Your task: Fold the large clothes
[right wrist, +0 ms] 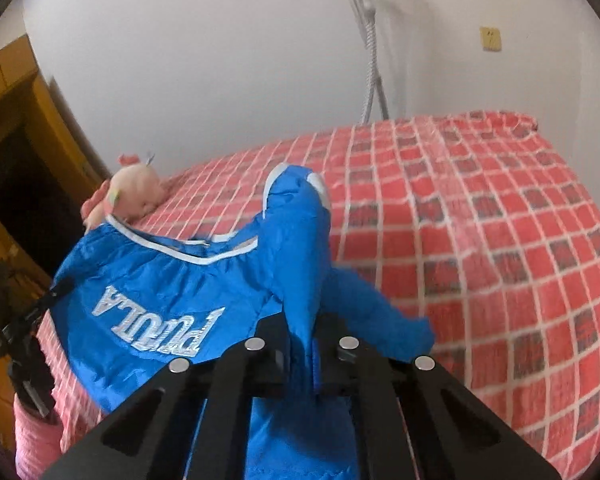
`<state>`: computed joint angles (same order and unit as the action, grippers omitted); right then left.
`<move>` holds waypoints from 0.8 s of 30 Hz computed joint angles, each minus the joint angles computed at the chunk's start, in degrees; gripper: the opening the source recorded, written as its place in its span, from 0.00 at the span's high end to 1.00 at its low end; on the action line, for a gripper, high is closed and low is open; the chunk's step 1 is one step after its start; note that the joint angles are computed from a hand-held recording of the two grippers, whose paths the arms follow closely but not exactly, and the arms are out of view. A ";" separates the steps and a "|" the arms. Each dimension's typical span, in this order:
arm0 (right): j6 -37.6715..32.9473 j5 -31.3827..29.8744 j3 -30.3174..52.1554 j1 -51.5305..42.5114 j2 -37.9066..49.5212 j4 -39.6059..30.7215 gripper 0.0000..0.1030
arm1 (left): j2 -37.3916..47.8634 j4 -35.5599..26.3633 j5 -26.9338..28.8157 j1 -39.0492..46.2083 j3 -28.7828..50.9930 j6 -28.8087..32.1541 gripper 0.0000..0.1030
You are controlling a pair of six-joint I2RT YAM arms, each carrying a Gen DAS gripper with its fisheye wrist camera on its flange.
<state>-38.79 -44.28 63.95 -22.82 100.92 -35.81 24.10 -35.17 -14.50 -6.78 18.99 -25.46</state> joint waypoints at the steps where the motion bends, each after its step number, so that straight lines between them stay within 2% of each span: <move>1: 2.30 1.15 0.15 1.21 1.08 2.37 0.94 | 3.22 3.11 -0.06 0.37 -0.10 0.19 0.93; 8: 8.51 6.78 2.27 4.96 11.92 9.51 0.94 | 27.76 25.78 10.92 13.88 -6.12 5.33 0.92; 11: 8.69 6.34 3.93 4.86 16.83 9.52 0.92 | 32.89 32.32 16.61 18.88 -8.88 7.67 0.88; 13: 8.97 6.17 3.34 4.95 18.69 11.72 0.90 | 34.36 34.62 18.14 20.14 -10.11 8.22 0.87; 16: 10.49 7.82 1.58 5.55 18.60 14.43 0.88 | 38.43 38.09 15.46 18.23 -10.41 8.07 0.83; 17: 10.97 8.45 1.12 5.71 18.27 15.03 0.88 | 39.25 38.31 13.57 16.84 -10.24 7.34 0.82; 20: 11.34 9.67 -0.35 5.75 16.49 15.73 0.84 | 39.12 36.37 12.77 16.27 -9.33 6.56 0.80; 22: 12.31 10.58 -3.07 4.72 12.88 16.71 0.70 | 35.33 31.06 13.31 17.29 -8.47 5.23 0.76; 24: 12.87 10.19 -6.49 3.48 8.70 18.54 0.68 | 27.83 23.16 12.51 17.20 -7.66 1.75 0.60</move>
